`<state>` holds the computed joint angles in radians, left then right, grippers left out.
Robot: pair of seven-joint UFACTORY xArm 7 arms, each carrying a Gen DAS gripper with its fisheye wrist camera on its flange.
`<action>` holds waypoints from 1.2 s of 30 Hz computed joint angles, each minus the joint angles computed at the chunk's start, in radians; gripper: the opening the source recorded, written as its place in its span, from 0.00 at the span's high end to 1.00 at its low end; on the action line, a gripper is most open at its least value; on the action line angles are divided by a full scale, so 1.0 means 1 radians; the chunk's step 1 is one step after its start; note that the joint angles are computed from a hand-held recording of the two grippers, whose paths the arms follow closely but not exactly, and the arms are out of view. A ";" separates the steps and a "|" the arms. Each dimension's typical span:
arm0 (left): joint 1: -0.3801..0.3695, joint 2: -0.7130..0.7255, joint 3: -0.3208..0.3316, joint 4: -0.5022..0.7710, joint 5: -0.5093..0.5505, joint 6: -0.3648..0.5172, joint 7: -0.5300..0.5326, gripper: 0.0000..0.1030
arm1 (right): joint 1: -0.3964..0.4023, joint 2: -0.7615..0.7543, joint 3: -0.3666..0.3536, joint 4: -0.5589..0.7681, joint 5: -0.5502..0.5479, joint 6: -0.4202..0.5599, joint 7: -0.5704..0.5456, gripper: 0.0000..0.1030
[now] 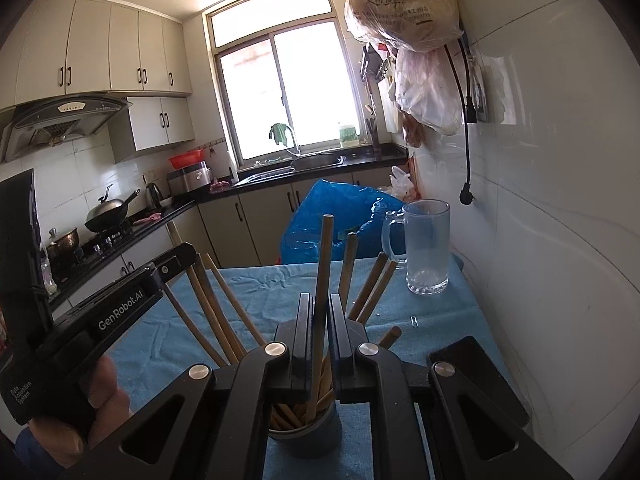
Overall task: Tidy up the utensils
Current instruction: 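Open both tools to release the chopsticks and withdraw from the holder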
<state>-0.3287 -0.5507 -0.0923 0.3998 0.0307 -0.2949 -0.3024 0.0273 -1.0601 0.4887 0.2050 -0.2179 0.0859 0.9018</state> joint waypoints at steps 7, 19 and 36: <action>-0.034 -0.029 0.040 -0.004 0.001 0.018 -0.011 0.81 | 0.049 -0.072 -0.029 -0.009 0.009 0.041 -0.003 0.91; -0.015 -0.178 0.034 -0.059 -0.010 0.077 -0.005 0.65 | 0.159 -0.345 -0.015 -0.017 0.013 0.225 0.041 0.67; 0.034 -0.468 0.073 -0.227 -0.045 0.407 0.072 0.18 | 0.331 -0.417 0.108 -0.019 0.010 0.623 0.216 0.11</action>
